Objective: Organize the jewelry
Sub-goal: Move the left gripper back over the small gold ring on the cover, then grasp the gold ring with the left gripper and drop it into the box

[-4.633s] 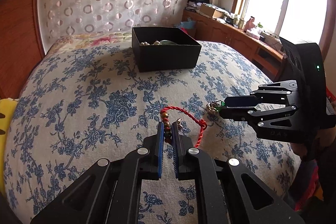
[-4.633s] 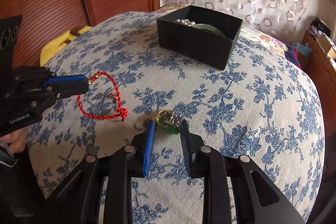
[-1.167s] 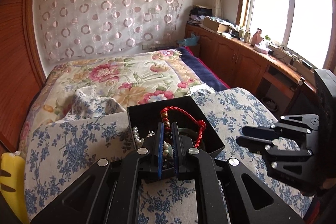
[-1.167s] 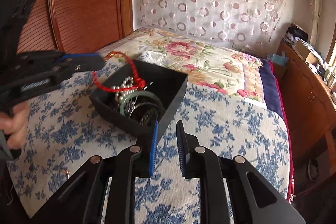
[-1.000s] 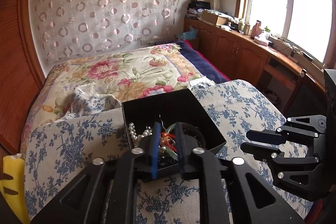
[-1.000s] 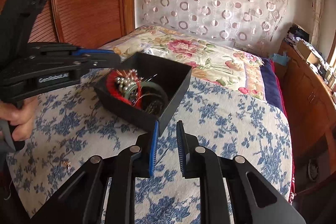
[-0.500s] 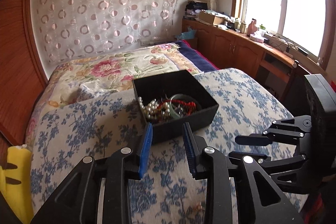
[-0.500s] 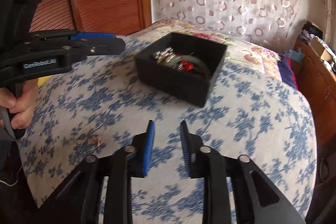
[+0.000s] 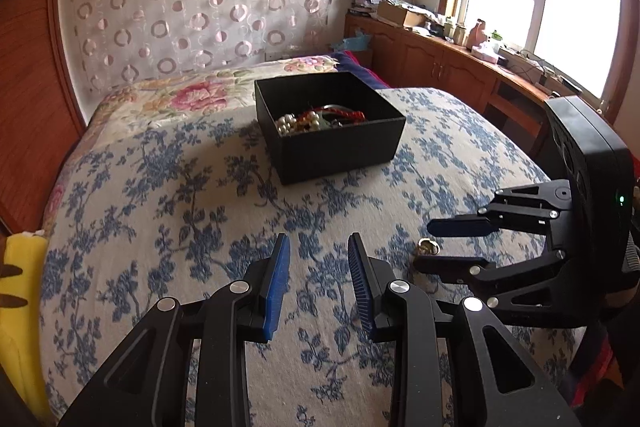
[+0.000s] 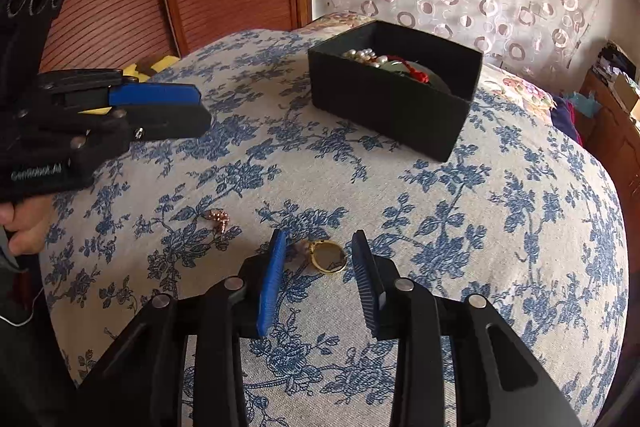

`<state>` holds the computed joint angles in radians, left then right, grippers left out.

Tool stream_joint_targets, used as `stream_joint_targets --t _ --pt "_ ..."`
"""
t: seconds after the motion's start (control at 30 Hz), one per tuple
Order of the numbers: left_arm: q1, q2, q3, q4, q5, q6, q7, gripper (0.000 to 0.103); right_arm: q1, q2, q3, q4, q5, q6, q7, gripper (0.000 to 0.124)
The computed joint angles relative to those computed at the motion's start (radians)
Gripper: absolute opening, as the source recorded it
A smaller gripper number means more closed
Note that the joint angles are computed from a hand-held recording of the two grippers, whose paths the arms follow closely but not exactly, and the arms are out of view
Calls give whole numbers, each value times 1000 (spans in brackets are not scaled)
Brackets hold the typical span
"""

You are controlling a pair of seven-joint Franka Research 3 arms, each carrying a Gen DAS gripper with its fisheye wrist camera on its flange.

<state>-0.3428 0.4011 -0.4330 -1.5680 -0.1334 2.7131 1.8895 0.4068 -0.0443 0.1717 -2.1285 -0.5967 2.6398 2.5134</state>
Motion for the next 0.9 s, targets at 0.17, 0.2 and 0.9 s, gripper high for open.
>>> stream_joint_targets --t 0.17,0.2,0.9 --pt "9 -16 -13 -39 -21 -4 21 28 8 9 3 12 -4 -26 -13 36" --pt "9 -18 -13 -45 -23 -7 22 28 11 12 3 16 -8 -32 -14 34" --pt "-46 -3 14 -52 36 -59 19 17 -24 -41 19 -30 -52 -6 40 28"
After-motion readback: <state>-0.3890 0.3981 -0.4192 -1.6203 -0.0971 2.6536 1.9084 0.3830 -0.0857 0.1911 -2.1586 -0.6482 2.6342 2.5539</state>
